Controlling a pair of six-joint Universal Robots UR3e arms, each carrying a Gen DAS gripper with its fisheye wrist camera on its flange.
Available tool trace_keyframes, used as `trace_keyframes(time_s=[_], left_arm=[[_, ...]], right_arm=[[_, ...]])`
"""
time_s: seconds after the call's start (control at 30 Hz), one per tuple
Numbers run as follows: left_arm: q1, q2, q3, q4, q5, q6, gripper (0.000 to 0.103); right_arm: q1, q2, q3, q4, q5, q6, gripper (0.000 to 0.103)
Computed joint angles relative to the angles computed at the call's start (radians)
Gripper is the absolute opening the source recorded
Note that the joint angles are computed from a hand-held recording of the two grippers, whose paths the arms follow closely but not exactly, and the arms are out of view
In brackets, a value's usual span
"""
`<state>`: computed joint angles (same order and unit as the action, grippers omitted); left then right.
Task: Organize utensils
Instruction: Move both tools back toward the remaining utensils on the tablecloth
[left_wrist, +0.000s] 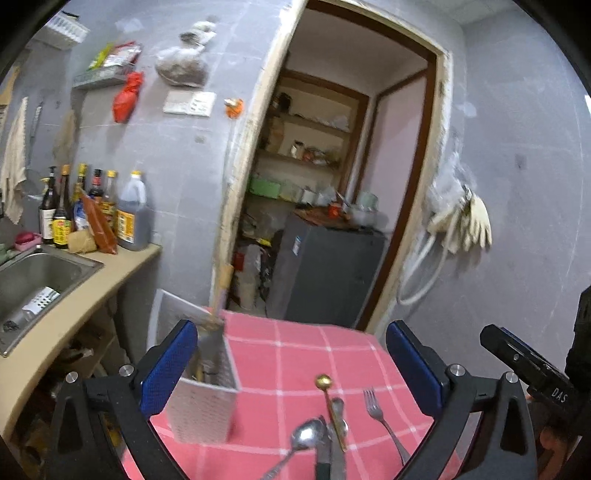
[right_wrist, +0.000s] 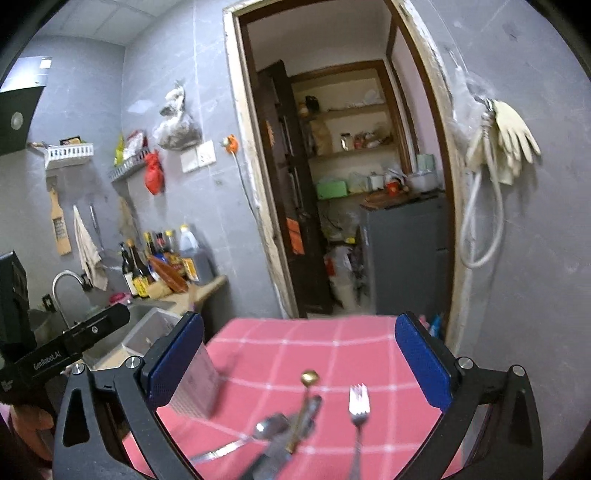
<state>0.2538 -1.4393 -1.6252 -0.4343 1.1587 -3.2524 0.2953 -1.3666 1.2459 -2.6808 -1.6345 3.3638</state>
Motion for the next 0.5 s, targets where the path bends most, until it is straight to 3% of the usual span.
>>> trace_keyframes(time_s=[0.23, 0.5], left_arm=[[-0.138, -0.081, 0.009, -0.042, 0.088, 0.039, 0.103], [-0.220, -0.184, 0.037, -0.110, 0.166, 0.048, 0.103]], right_arm=[[-0.156, -0.124, 0.226, 0.058, 0.171, -0.031, 0.102], [-0.299, -0.094, 0.327, 0.090, 0.402, -0.058, 0.102]])
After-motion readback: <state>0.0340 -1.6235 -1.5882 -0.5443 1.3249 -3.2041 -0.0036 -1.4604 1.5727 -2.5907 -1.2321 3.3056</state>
